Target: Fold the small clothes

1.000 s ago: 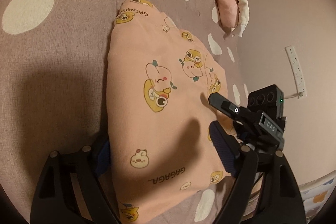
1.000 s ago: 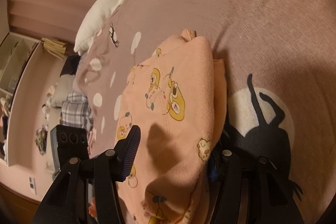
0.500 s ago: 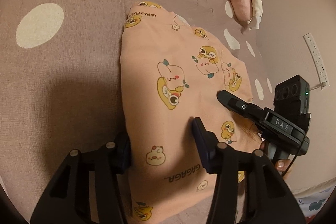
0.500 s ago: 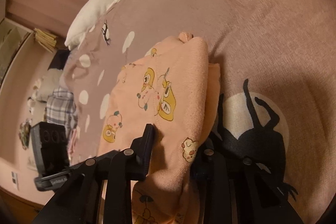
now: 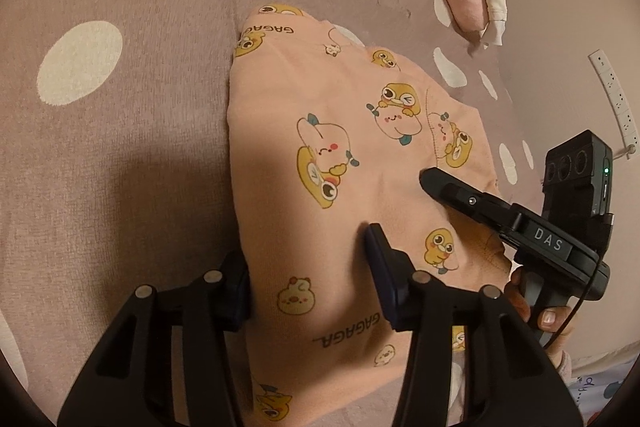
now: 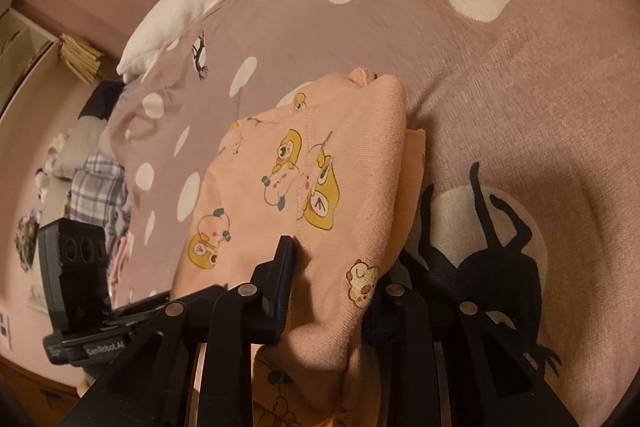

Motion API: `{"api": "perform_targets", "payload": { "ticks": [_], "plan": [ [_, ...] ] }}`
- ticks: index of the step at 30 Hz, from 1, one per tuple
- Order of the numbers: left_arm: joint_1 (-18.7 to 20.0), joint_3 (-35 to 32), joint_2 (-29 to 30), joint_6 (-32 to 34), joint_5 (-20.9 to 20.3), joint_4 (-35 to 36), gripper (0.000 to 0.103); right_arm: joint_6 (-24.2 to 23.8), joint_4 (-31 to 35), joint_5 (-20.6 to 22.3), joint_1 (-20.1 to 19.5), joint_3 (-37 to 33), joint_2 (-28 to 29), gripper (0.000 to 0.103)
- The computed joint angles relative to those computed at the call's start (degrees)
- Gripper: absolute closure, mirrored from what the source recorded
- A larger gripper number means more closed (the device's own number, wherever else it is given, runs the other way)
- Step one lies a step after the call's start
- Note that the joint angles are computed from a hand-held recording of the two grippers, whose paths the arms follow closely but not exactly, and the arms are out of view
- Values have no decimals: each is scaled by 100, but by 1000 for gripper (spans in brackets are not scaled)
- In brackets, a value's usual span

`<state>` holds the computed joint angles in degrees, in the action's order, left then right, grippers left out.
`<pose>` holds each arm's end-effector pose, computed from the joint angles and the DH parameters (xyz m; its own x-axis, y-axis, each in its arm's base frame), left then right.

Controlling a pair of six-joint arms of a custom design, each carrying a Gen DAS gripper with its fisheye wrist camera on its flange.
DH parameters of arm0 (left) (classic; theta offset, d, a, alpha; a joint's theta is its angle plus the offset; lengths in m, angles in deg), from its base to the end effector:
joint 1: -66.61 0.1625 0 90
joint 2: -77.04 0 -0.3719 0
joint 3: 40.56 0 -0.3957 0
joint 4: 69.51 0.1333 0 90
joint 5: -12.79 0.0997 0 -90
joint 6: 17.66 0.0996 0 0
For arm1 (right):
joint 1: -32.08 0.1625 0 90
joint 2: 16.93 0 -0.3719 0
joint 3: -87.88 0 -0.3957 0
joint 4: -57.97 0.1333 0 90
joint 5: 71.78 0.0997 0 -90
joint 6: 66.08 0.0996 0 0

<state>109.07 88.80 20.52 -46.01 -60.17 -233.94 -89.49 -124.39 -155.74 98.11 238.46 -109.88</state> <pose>-0.2033 -0.4062 0.0022 -0.9235 0.2955 -0.2446 0.3397 0.9262 -0.1635 -0.0031 -0.3609 0.1751 -0.9889 0.0221 0.1470 -0.0643 0.8279 -0.5572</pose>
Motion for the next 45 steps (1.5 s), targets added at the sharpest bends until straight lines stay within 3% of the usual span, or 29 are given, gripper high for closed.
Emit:
{"api": "perform_targets", "payload": {
  "ticks": [20, 33, 45],
  "plan": [
    [-254, 82, -4, 35, 486, 37, 63, -182, -933, -477, 434, 149, 290, 81],
    [-499, 275, -83, 79, 831, -171, 72, -229, -1321, -282, 502, 427, 175, 84],
    [-848, 705, -435, -206, 830, -253, 73, -319, -1147, 21, 464, 794, -381, 84]
  ]
}}
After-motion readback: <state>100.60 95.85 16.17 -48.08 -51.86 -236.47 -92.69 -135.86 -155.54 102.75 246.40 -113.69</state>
